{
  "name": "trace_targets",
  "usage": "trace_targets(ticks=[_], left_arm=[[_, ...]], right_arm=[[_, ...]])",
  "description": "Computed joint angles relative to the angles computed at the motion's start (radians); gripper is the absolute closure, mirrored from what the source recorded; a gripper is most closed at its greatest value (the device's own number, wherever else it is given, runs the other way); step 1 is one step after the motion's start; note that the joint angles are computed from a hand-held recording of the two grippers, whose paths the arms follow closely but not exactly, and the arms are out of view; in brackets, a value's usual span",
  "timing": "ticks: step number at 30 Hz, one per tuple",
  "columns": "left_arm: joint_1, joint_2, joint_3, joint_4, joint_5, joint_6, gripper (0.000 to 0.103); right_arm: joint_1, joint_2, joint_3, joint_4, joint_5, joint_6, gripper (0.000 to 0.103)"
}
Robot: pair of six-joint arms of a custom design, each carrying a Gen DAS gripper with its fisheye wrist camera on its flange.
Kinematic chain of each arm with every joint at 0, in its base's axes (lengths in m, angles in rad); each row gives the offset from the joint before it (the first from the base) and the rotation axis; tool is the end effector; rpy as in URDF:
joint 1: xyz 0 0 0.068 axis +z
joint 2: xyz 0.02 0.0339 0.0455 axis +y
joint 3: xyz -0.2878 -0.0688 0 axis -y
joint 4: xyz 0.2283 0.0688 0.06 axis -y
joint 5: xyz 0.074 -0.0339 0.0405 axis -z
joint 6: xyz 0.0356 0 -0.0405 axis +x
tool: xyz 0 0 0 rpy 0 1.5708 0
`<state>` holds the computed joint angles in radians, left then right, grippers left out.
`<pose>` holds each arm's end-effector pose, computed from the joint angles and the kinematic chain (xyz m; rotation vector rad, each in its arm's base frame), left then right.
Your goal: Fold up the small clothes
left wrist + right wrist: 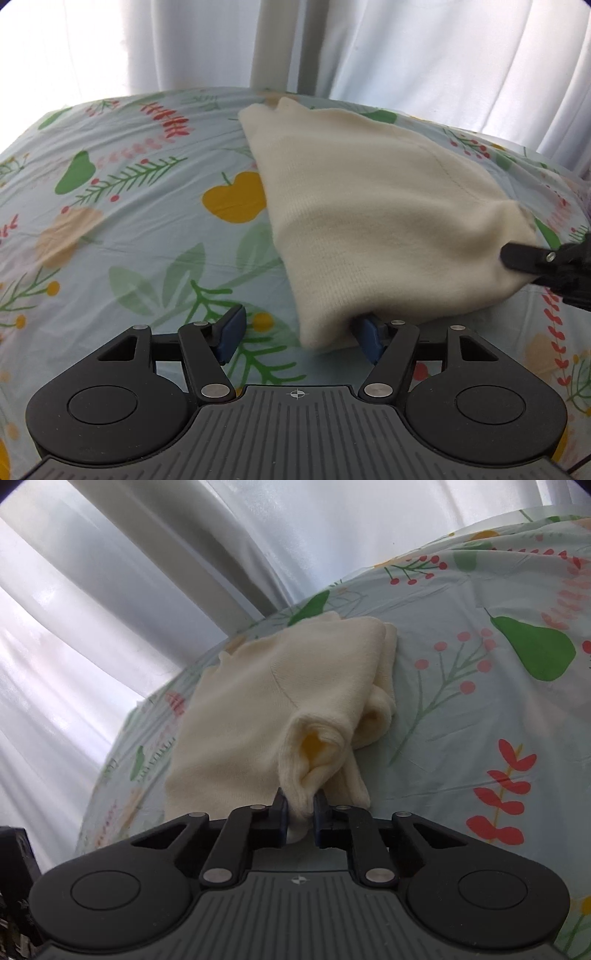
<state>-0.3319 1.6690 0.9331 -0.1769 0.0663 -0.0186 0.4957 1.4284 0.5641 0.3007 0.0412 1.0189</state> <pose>0.3062 -0.1080 0.2045 0.4172 2.4602 -0.2300 0.2344 0.1251 0.2051 0.6077 2.1708 0.8195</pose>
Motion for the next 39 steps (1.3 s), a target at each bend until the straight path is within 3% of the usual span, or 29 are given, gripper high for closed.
trace_targets(ticks=[2, 3, 6, 9, 11, 12, 13, 15, 17, 18, 19, 20, 23, 25, 27, 31, 35, 37, 39], left_arm=[[0.019, -0.009, -0.007, 0.011, -0.004, -0.017, 0.034], [0.03, -0.013, -0.006, 0.01, 0.007, -0.024, 0.033], [0.057, -0.017, 0.01, -0.029, 0.042, -0.03, 0.033], [0.073, -0.025, 0.007, -0.036, 0.063, -0.011, 0.033], [0.084, -0.02, 0.012, -0.047, 0.082, -0.019, 0.033], [0.088, -0.013, 0.02, -0.056, 0.09, -0.027, 0.033], [0.09, -0.008, 0.026, -0.06, 0.096, -0.038, 0.033], [0.089, -0.002, 0.033, -0.066, 0.096, -0.043, 0.033], [0.088, 0.0, 0.034, -0.065, 0.097, -0.039, 0.033], [0.088, 0.002, 0.037, -0.068, 0.096, -0.036, 0.033], [0.09, 0.004, 0.04, -0.069, 0.099, -0.031, 0.034], [0.094, 0.002, 0.041, -0.068, 0.103, -0.023, 0.036], [0.094, -0.017, 0.035, -0.047, 0.047, -0.009, 0.038], [0.101, -0.025, 0.032, -0.034, 0.028, 0.01, 0.033], [0.116, -0.008, 0.055, -0.074, 0.058, 0.018, 0.032], [0.139, -0.01, 0.105, -0.211, 0.068, 0.085, 0.042], [0.226, -0.078, 0.166, -0.288, 0.193, 0.073, 0.037], [0.222, -0.075, 0.189, -0.236, 0.199, 0.005, 0.026], [0.182, -0.03, 0.214, -0.175, 0.173, -0.043, 0.024]], right_arm=[[-0.041, -0.021, -0.105, 0.199, -0.051, 0.099, 0.091], [-0.046, -0.03, -0.115, 0.194, -0.036, 0.116, 0.092], [-0.004, -0.021, -0.021, -0.067, 0.073, -0.028, 0.091], [0.065, -0.043, 0.038, -0.206, 0.154, -0.178, 0.08], [0.097, -0.074, 0.055, -0.24, 0.214, -0.296, 0.073], [0.098, -0.076, 0.061, -0.236, 0.214, -0.341, 0.066], [0.082, -0.071, 0.063, -0.219, 0.173, -0.386, 0.066], [0.053, -0.039, 0.083, -0.205, 0.079, -0.445, 0.067], [0.058, 0.017, 0.125, -0.229, 0.078, -0.515, 0.068], [0.061, 0.049, 0.152, -0.255, 0.089, -0.536, 0.076], [0.06, 0.069, 0.16, -0.256, 0.094, -0.533, 0.095], [0.053, 0.072, 0.157, -0.241, 0.085, -0.521, 0.096], [0.06, 0.014, 0.118, -0.161, 0.062, -0.509, 0.097], [0.045, -0.025, 0.075, -0.095, 0.064, -0.484, 0.097], [0.036, 0.015, 0.095, -0.146, 0.099, -0.486, 0.097], [0.041, 0.051, 0.134, -0.242, 0.043, -0.477, 0.096], [0.069, -0.058, 0.153, -0.343, 0.141, -0.463, 0.09], [0.085, -0.068, 0.178, -0.341, 0.24, -0.452, 0.089], [0.091, 0.008, 0.246, -0.327, 0.292, -0.474, 0.089]])
